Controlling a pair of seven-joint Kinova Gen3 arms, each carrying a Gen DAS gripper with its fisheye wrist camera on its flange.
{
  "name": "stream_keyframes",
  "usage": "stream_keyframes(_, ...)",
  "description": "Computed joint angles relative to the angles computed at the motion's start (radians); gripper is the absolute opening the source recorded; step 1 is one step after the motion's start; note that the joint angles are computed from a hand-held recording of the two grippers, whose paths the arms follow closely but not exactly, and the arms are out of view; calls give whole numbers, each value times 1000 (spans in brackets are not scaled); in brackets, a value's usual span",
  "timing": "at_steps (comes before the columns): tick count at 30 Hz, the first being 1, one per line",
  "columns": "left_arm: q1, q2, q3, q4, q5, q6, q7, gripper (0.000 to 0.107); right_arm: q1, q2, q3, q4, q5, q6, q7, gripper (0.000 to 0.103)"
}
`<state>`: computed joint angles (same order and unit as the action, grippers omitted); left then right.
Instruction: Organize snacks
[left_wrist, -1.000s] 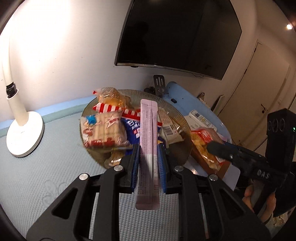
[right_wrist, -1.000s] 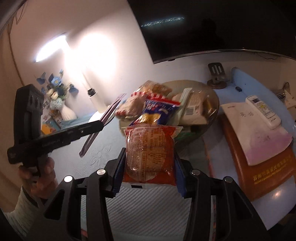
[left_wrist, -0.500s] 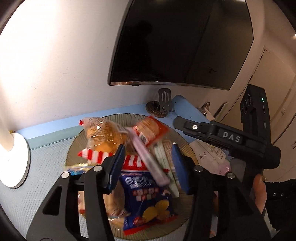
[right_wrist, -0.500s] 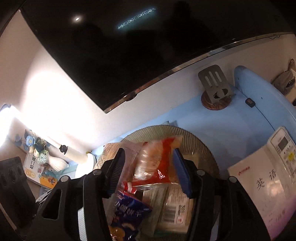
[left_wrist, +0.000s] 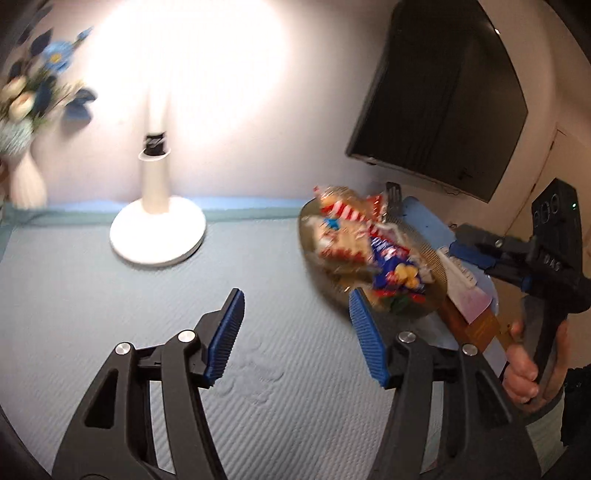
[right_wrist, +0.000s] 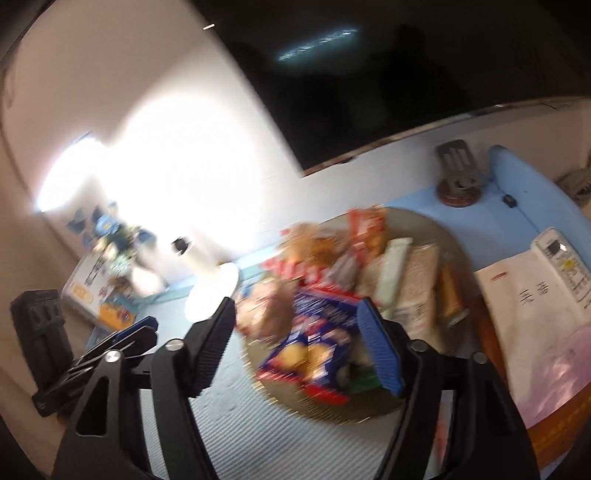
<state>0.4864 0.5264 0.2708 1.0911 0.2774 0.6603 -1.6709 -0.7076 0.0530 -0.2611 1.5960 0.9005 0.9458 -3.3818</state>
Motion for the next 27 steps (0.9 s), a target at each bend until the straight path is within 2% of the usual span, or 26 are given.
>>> stream_keyframes(2, 7, -36, -56, 93, -19, -20, 36, 59, -6, 37, -22, -37, 4, -26, 42, 76)
stream_keyframes(4, 61, -72, -149, 184, -94, -70, 96, 59, 7, 98, -88, -97, 31, -8, 73, 77)
stream_keyframes(6, 105, -85, -211, 241, -166, -116, 157, 60, -15, 162, -112, -146, 66, 11, 54, 90)
stream_keyframes(7, 103, -87, -218, 262, -181, -126, 173, 61, -33, 200, -108, -177, 66, 19, 46, 92)
stream_keyframes(9, 82, -76, -199, 270, -250, -127, 236, 61, -82, 293, -66, -262, 17, 23, 79, 92)
stream_keyframes(11, 82, -63, -202, 268, -315, -144, 290, 66, -149, 385, 18, -355, -51, 47, 160, 92)
stream_keyframes(13, 96, -52, -230, 270, -361, -176, 341, 72, -197, 469, 77, -447, -85, 99, 237, 92)
stream_keyframes(15, 93, -42, -232, 277, -382, -201, 372, 74, -252, 541, 147, -540, -104, 167, 306, 92)
stream_keyframes(17, 87, -26, -224, 261, -394, -173, 382, 74, -315, 607, 228, -633, -107, 245, 383, 95)
stream_keyframes(19, 114, -29, -249, 266, -431, -182, 419, 76, -352, 664, 282, -723, -131, 318, 437, 98)
stream_keyframes(20, 137, -23, -270, 258, -454, -178, 448, 81, -362, 683, 300, -750, -148, 343, 447, 98)
stream_keyframes(22, 189, -13, -322, 236, -513, -145, 526, 82, -364, 704, 318, -784, -184, 379, 462, 98)
stream_keyframes(27, 194, 2, -308, 208, -579, -88, 581, 83, -359, 712, 300, -799, -158, 429, 430, 98)
